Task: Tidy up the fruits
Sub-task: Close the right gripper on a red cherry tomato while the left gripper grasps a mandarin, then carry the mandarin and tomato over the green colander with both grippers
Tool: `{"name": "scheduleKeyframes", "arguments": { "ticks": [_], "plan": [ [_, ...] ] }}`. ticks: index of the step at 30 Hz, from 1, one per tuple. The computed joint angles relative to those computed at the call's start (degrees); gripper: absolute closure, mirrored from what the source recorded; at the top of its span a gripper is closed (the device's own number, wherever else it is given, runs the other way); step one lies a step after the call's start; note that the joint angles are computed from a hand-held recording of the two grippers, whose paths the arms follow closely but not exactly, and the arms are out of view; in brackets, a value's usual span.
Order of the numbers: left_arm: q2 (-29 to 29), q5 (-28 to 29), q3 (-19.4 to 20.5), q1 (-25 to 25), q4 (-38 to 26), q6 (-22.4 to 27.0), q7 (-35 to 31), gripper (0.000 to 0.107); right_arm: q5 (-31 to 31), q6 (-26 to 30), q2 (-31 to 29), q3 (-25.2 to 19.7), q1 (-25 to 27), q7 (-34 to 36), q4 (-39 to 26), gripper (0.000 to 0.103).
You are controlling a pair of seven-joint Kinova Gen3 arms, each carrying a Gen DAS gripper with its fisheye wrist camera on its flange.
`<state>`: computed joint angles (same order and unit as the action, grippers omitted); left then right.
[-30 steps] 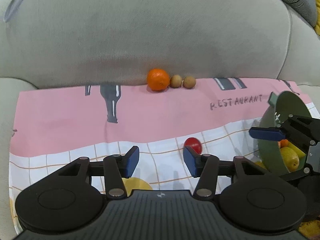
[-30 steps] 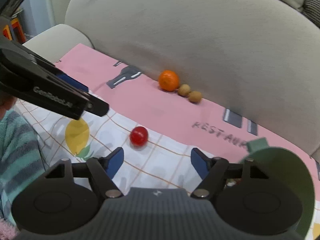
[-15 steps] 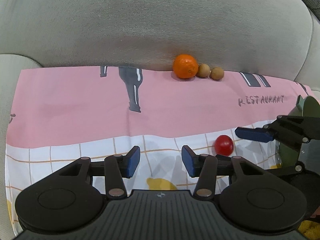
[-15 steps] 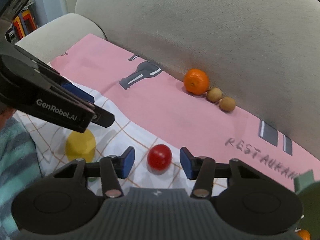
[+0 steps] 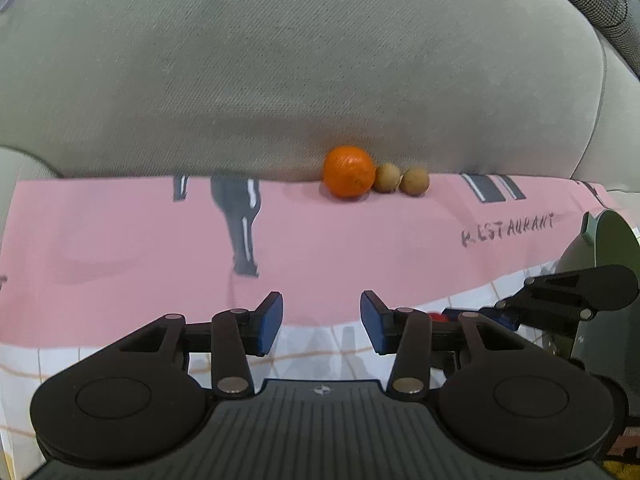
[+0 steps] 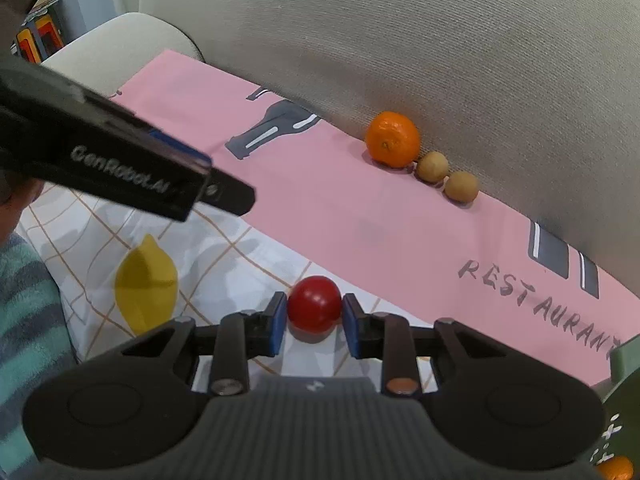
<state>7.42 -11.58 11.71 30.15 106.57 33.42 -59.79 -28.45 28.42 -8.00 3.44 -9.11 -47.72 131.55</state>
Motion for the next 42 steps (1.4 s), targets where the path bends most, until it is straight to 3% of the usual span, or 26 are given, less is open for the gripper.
{"name": "scheduleKeyframes", "arguments": {
  "ticks": [8,12,21,26,31,38,42],
  "plan": [
    [3.3,-1.9,-1.1,1.1,-2.5,-2.1,0.5,0.055,-1.3,0.3,0.0,1.7,1.4,0.1,-2.0,0.077],
    [6.1,-4.2,-2.7,2.9,-4.9,-3.4,2.7,0.055,2.4,-0.9,2.0,0.4,3.8,-5.7,-4.4,0.077],
    [11.4,1.5,-3.2,1.1,-8.5,-8.5,-0.7,0.055,9.0,-2.5,7.5,-1.9,6.7,-17.6,-7.8,0.077],
    [14.1,3.3,-4.3,1.6,-10.3,-8.2,-2.0,0.055,7.3,-3.6,8.1,-2.5,7.5,-16.1,-7.4,0.076],
    [15.4,4.3,-4.9,1.8,-10.6,-9.9,-2.8,0.053,1.7,-2.2,9.1,-2.0,9.5,-10.9,-7.9,0.076],
    [16.9,7.4,-4.0,0.9,-10.3,-12.2,-5.0,0.056,0.8,-1.3,9.4,-2.3,10.6,-9.9,-8.5,0.075],
    [17.1,6.3,-6.3,3.7,-11.1,-11.3,-3.5,0.058,0.8,-1.5,9.5,-2.4,10.8,-9.4,-8.3,0.076]
  ]
}}
